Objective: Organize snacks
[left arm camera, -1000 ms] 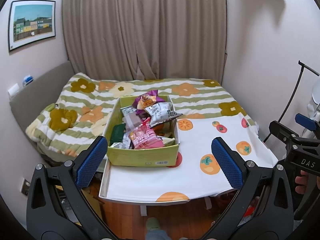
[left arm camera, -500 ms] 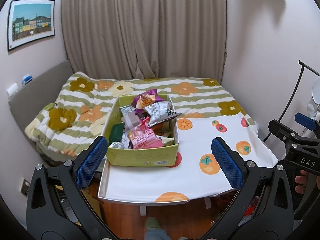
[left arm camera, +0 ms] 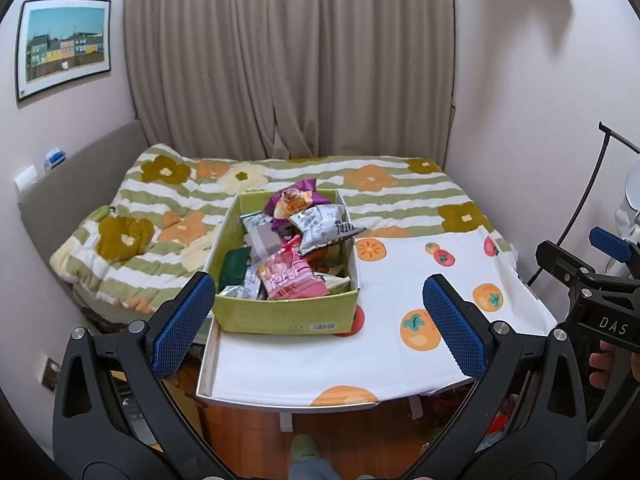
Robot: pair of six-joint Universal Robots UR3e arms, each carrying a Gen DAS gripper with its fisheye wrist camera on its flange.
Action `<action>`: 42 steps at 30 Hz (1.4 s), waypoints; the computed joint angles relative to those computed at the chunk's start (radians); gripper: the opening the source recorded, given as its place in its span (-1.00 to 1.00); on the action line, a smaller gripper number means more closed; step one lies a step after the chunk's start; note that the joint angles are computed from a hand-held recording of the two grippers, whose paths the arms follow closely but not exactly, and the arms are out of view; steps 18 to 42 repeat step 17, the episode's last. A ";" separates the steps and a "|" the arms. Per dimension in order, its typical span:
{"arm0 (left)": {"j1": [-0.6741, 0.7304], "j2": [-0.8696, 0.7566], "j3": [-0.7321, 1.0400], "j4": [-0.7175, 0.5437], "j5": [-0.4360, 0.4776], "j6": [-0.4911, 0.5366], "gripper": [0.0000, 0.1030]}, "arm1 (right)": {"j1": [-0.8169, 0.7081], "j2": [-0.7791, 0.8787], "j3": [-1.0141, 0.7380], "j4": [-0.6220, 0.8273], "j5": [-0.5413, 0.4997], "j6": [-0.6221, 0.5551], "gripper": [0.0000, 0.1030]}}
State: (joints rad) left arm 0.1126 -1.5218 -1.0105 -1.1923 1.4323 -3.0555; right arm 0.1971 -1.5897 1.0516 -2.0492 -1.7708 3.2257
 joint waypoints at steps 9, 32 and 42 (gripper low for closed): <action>-0.005 0.010 -0.025 0.015 0.007 -0.005 1.00 | -0.004 0.007 -0.006 0.001 -0.003 -0.001 0.98; -0.016 0.033 -0.075 0.076 0.033 0.002 1.00 | -0.003 0.007 -0.007 0.003 -0.004 -0.002 0.98; -0.016 0.033 -0.075 0.076 0.033 0.002 1.00 | -0.003 0.007 -0.007 0.003 -0.004 -0.002 0.98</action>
